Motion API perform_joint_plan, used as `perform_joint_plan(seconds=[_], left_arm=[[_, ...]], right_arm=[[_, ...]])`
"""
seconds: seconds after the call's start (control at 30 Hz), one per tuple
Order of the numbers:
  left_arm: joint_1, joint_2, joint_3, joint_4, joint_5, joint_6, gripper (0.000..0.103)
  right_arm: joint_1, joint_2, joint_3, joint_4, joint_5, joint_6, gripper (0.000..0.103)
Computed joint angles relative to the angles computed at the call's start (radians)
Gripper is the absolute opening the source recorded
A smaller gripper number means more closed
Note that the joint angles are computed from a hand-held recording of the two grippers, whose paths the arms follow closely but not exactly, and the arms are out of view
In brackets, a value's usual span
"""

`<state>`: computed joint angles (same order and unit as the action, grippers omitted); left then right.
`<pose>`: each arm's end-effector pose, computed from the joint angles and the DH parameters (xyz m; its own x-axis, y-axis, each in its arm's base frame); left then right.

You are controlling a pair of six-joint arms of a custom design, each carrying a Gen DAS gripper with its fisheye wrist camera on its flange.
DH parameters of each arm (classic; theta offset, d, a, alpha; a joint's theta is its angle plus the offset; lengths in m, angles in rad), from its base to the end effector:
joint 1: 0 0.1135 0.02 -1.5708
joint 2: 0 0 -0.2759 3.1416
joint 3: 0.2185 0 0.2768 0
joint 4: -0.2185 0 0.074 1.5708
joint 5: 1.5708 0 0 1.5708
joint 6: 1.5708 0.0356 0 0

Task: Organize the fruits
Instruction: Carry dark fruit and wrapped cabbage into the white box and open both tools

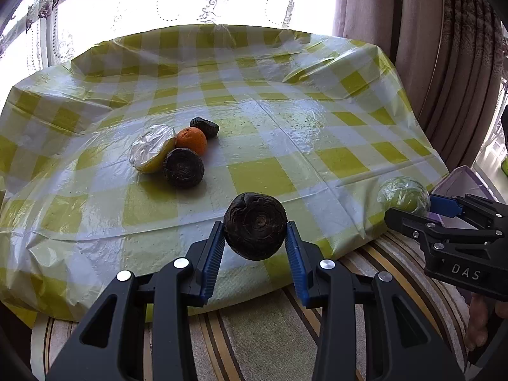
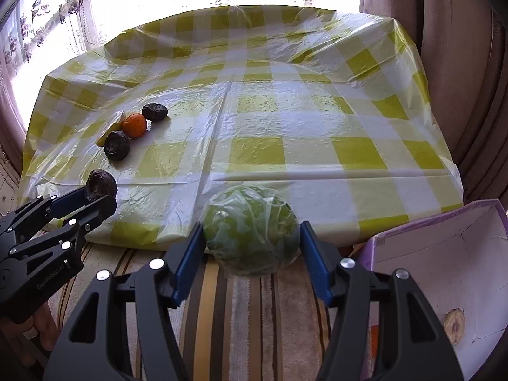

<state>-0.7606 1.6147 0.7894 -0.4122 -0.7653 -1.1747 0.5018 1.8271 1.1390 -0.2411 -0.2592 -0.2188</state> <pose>0.2286 -0.1835 0.1371 -0.5713 -0.3748 -0.7302 -0.5031 0.8628 -0.0493 0.3478 0.2012 0.1683 -0.5555 -0.5441 -0.6288 -0.7376 0.6716 0.0705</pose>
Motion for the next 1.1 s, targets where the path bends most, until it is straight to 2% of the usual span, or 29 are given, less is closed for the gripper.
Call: perform_joint_plan(seconds=[0.33,0.57,1.1], left_arm=[[-0.008,0.122,0.137,0.069,0.04,0.139,0.038],[-0.016,0.232,0.267,0.107,0.075,0.244,0.038],[-0.033,0.517,0.652,0.127,0.191,0.502,0.038]], right_arm=[[-0.141,-0.042,-0.016,-0.011,-0.032,-0.022,0.06],[-0.258,0.002,0.029,-0.024,-0.026,-0.038,0.06],[-0.429,0.128,0.148,-0.032,0.091,-0.075,0.06]])
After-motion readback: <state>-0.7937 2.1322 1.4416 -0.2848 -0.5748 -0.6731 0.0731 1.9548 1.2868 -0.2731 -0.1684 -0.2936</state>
